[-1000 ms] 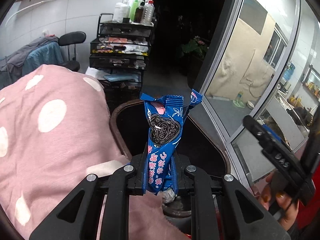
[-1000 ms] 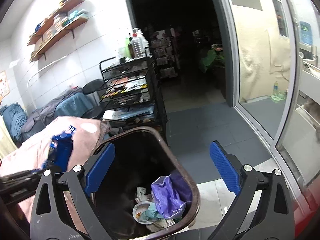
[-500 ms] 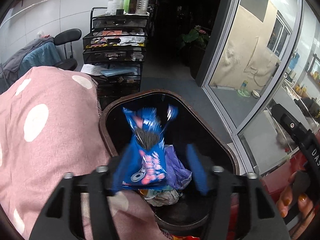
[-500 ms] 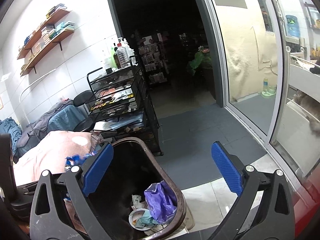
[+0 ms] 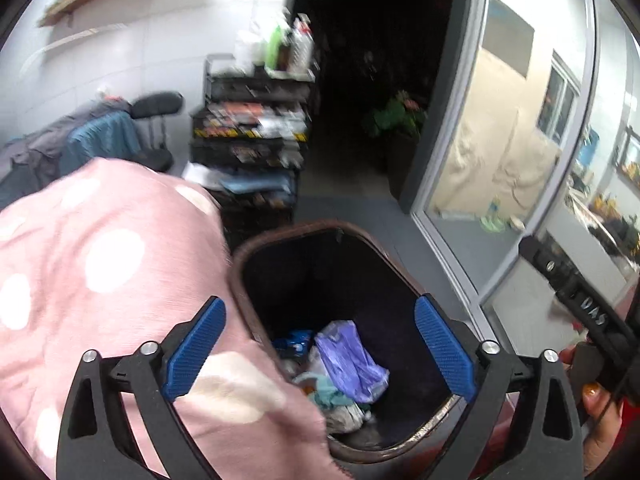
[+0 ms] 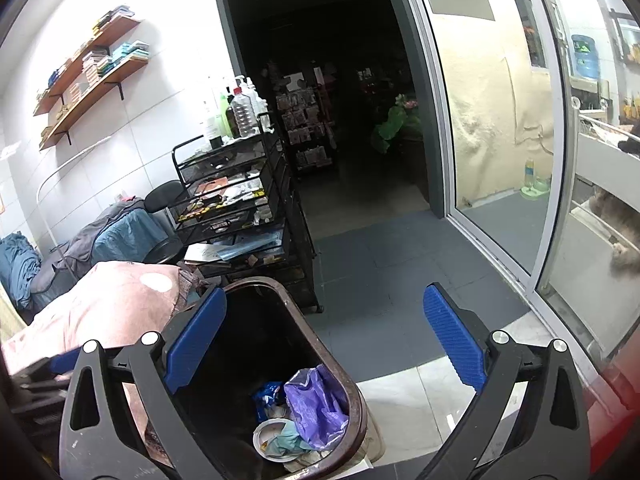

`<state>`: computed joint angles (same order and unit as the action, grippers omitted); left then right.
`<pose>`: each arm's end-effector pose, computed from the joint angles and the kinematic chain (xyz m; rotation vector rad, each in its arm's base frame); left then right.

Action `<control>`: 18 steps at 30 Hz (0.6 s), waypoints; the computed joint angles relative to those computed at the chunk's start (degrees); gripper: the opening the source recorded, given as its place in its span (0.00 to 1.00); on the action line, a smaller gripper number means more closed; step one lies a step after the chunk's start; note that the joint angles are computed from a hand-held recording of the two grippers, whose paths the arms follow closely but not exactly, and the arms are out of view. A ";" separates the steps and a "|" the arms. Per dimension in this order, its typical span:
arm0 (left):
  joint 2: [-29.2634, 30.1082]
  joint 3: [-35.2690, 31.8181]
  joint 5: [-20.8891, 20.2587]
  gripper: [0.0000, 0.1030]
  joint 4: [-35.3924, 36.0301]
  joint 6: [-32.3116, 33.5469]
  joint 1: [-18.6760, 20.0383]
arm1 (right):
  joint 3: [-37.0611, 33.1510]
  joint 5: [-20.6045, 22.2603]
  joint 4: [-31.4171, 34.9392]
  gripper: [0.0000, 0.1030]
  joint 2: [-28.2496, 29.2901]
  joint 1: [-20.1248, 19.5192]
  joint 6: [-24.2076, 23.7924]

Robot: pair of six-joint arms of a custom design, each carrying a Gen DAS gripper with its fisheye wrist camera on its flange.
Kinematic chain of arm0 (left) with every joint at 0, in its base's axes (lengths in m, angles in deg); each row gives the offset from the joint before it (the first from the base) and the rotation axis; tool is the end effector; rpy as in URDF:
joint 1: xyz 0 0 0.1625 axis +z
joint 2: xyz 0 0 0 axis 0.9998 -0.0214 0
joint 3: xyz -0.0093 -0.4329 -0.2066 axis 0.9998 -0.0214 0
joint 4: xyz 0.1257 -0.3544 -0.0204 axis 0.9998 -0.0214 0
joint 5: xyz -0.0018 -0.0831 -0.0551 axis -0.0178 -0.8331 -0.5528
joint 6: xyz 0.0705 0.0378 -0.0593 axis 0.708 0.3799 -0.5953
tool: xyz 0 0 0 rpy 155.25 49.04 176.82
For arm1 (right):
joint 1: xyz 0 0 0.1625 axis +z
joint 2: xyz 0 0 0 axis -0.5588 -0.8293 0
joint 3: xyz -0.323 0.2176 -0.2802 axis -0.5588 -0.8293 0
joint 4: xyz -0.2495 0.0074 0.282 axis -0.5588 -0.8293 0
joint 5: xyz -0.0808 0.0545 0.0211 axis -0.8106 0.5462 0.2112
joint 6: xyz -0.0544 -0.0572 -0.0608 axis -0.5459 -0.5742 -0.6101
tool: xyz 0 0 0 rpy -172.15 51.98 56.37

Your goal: Collect trash

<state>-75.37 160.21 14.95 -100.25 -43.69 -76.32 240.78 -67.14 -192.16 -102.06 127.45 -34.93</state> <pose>-0.3430 -0.2999 0.0980 0.4163 2.2737 -1.1387 0.1271 -0.3415 0.3021 0.3790 -2.2852 1.3993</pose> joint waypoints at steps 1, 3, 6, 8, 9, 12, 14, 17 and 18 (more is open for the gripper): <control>-0.94 0.52 1.32 0.95 2.70 -2.52 -1.27 | 0.27 0.36 -0.96 0.95 0.30 0.27 -0.59; -3.43 1.07 3.79 0.95 11.13 -9.25 -4.07 | 0.62 1.11 -2.27 0.95 0.95 0.50 -1.23; -6.97 0.54 6.05 0.95 25.66 -20.18 -7.34 | 1.25 2.33 -3.73 0.95 1.66 0.91 -1.78; -9.20 0.21 6.42 0.95 34.78 -27.93 -9.58 | 2.02 3.63 -4.97 0.95 2.21 1.26 -2.16; -10.05 0.14 6.35 0.95 38.05 -30.93 -10.51 | 2.24 3.60 -5.51 0.95 2.45 1.58 -2.37; -12.01 -0.90 5.56 0.95 51.62 -42.44 -13.70 | 3.45 4.18 -9.00 0.95 4.28 3.16 -3.48; -12.46 -1.82 4.80 0.95 59.36 -48.64 -15.33 | 4.27 4.89 -10.55 0.95 5.27 4.03 -3.84; -12.80 -2.75 2.83 0.95 68.45 -56.79 -17.57 | 5.02 4.99 -10.79 0.95 6.07 5.93 -4.70; -12.88 -3.17 1.80 0.95 71.93 -59.84 -18.58 | 5.37 4.92 -11.52 0.95 6.66 6.76 -4.99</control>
